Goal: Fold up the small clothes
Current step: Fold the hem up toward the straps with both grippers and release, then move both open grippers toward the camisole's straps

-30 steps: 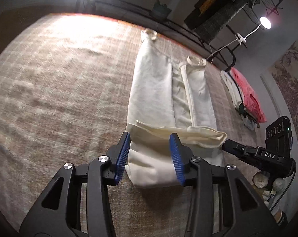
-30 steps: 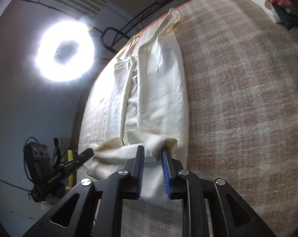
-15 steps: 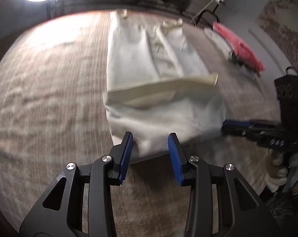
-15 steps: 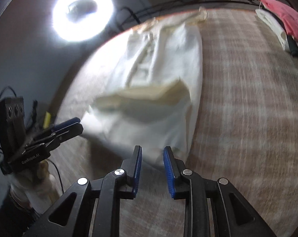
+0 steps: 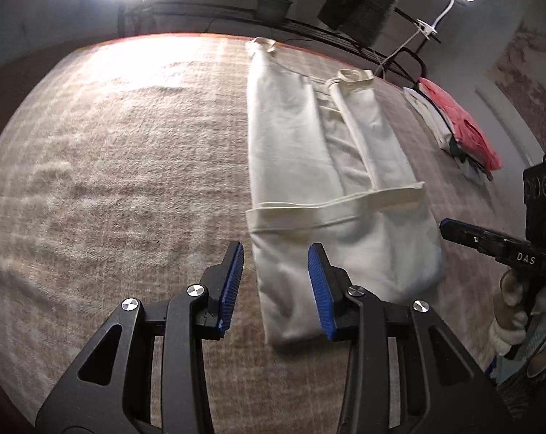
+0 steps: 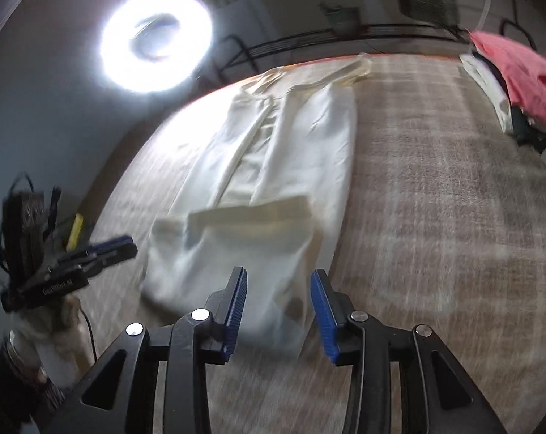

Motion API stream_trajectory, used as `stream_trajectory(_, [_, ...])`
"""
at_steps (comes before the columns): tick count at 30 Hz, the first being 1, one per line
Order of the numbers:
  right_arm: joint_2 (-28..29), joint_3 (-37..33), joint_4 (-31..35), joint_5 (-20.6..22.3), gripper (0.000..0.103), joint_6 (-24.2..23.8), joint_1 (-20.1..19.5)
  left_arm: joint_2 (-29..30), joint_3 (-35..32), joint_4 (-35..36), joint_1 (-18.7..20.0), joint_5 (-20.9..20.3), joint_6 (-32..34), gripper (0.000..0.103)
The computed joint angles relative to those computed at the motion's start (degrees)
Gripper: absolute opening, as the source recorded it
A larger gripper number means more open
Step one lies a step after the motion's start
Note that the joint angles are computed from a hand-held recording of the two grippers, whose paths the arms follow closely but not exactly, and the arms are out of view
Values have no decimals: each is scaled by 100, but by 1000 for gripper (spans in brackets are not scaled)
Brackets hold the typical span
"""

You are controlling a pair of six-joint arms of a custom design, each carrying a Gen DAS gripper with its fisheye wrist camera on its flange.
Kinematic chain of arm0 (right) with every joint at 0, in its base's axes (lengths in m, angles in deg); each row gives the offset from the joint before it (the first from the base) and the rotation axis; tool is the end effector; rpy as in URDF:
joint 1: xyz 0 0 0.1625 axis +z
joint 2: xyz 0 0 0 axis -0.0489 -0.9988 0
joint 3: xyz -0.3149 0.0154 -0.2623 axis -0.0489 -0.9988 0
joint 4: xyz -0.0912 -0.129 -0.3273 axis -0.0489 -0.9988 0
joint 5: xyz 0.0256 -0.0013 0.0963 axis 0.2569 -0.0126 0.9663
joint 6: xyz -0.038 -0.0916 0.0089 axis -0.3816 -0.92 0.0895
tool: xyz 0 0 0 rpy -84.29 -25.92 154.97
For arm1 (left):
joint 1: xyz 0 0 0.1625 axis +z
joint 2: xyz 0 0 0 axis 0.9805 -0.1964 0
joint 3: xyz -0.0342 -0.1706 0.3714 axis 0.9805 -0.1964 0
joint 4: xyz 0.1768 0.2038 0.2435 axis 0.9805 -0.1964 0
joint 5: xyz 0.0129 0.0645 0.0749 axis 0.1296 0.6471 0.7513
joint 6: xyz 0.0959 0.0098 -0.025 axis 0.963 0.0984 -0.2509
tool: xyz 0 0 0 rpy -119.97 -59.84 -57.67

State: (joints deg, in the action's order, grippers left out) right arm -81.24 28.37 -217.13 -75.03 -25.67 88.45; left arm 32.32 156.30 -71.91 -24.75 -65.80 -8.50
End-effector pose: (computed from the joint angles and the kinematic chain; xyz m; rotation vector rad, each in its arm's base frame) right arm 0.0674 -0.7484 0.2340 0.8274 -2.8265 0.3100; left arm -0.2194 -0.6502 0.0662 -0.0629 2.4742 -0.8611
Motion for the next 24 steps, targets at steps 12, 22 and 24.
stream_trajectory(12, [239,-387,598,-60,28,252,-53,235,-371,153,160,-91,100,10])
stream_trajectory(22, [-66,-1,539,8,0,46,-49,425,-503,-139,-42,432,707,1])
stream_trajectory(24, [-147,82,547,12,0,-7,-59,486,-603,-45,-20,494,743,1])
